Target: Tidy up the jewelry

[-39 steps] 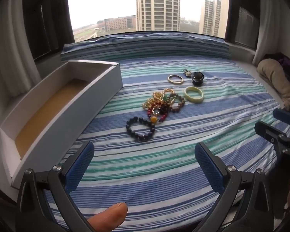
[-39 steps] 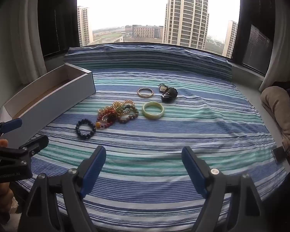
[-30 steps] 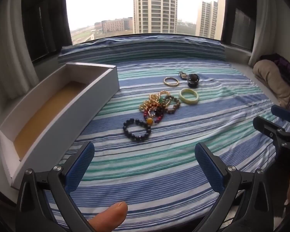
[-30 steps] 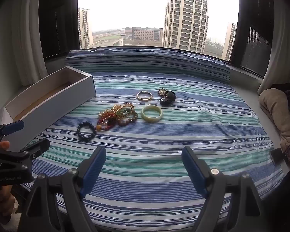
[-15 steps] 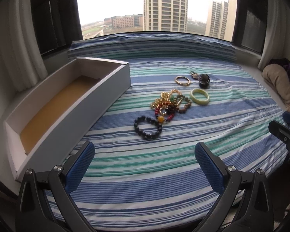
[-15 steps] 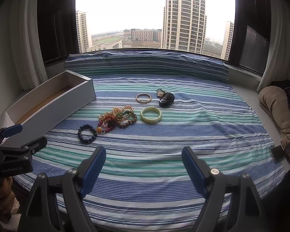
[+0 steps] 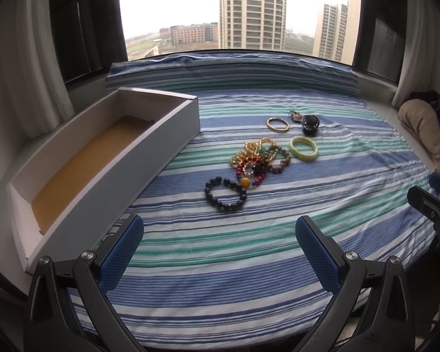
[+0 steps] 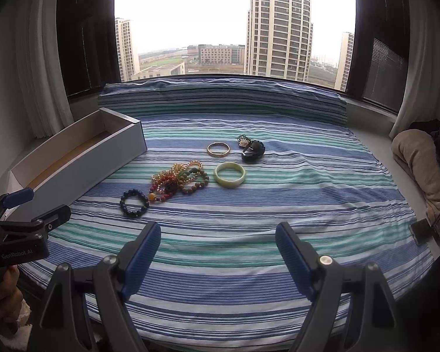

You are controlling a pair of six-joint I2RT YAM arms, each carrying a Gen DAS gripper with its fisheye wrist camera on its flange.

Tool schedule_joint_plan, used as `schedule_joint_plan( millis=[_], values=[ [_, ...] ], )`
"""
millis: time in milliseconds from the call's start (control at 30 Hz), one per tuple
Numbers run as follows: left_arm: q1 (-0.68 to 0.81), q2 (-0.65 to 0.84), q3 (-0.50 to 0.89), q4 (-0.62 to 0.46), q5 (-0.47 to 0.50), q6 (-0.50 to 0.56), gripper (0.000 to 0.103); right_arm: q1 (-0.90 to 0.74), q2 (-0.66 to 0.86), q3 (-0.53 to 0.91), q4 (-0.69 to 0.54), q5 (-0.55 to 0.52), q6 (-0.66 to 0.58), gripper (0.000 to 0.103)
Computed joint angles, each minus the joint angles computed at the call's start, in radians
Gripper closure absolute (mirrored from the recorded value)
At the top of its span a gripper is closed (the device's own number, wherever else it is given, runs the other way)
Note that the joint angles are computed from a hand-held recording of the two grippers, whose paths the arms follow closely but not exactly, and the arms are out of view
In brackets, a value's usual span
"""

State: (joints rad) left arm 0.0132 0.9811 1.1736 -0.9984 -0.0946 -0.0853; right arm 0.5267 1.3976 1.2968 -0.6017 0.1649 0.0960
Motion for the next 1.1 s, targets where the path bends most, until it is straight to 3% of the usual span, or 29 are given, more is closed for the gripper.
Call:
schedule_joint_plan(
  millis=[1100],
  values=[
    [-0.003,-0.014,-0.008,-0.006,-0.004,-0.007,0.000,-0.001,-0.010,-0.001,-0.006,-0.004,0.002,0.021]
  ],
)
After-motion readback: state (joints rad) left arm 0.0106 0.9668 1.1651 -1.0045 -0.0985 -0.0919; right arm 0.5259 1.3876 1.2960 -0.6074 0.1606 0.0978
